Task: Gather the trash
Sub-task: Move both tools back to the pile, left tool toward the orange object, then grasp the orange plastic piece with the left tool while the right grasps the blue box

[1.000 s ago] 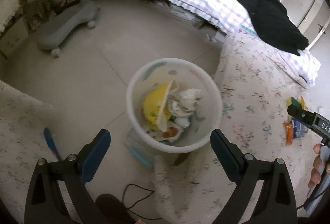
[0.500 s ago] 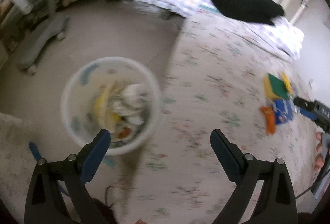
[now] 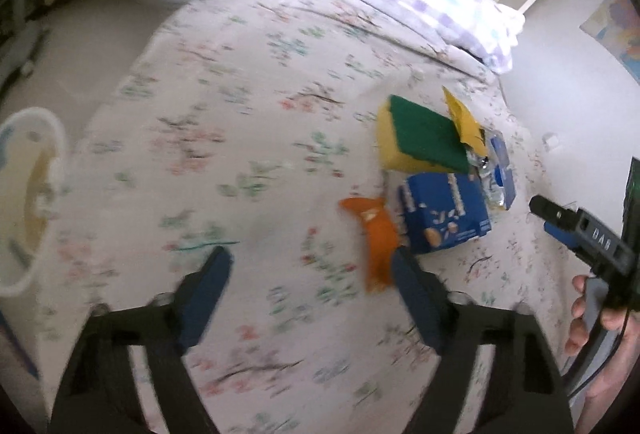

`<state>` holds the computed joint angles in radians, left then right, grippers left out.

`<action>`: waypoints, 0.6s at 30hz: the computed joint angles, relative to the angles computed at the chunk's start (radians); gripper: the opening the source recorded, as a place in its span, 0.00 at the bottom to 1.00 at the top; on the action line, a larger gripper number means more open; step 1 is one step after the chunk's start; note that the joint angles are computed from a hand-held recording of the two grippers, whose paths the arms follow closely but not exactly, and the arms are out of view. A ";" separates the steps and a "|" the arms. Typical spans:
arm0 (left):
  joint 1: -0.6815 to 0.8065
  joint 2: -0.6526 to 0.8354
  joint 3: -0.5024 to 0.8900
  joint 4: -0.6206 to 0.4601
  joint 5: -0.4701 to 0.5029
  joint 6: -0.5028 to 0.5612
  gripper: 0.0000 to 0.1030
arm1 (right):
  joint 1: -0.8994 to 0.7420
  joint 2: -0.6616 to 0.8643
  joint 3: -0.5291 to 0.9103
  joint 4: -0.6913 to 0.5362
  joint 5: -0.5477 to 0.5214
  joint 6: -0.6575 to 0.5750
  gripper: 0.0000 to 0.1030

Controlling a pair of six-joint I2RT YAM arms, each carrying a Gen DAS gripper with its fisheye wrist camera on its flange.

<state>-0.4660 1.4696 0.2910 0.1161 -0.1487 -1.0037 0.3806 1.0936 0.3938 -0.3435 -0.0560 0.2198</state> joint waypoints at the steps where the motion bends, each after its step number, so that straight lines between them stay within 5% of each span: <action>1: -0.001 0.058 0.012 0.056 0.012 0.002 0.61 | -0.039 0.004 -0.009 0.014 -0.017 -0.038 0.82; 4: -0.020 0.166 0.047 0.158 -0.005 0.017 0.51 | -0.152 0.030 -0.037 0.076 -0.069 -0.160 0.82; 6: -0.020 0.193 0.060 0.196 0.004 0.039 0.30 | -0.221 0.064 -0.054 0.136 -0.100 -0.242 0.82; 10: -0.027 0.215 0.088 0.215 0.027 0.078 0.07 | -0.306 0.153 -0.066 0.252 -0.167 -0.339 0.82; 18: -0.024 0.161 0.071 0.173 0.021 0.100 0.00 | -0.264 0.342 -0.042 0.429 -0.200 -0.365 0.82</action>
<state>-0.4902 1.6309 0.3621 0.2894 -0.1280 -0.9034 0.1162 1.4352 0.3518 0.0858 -0.2562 -0.1450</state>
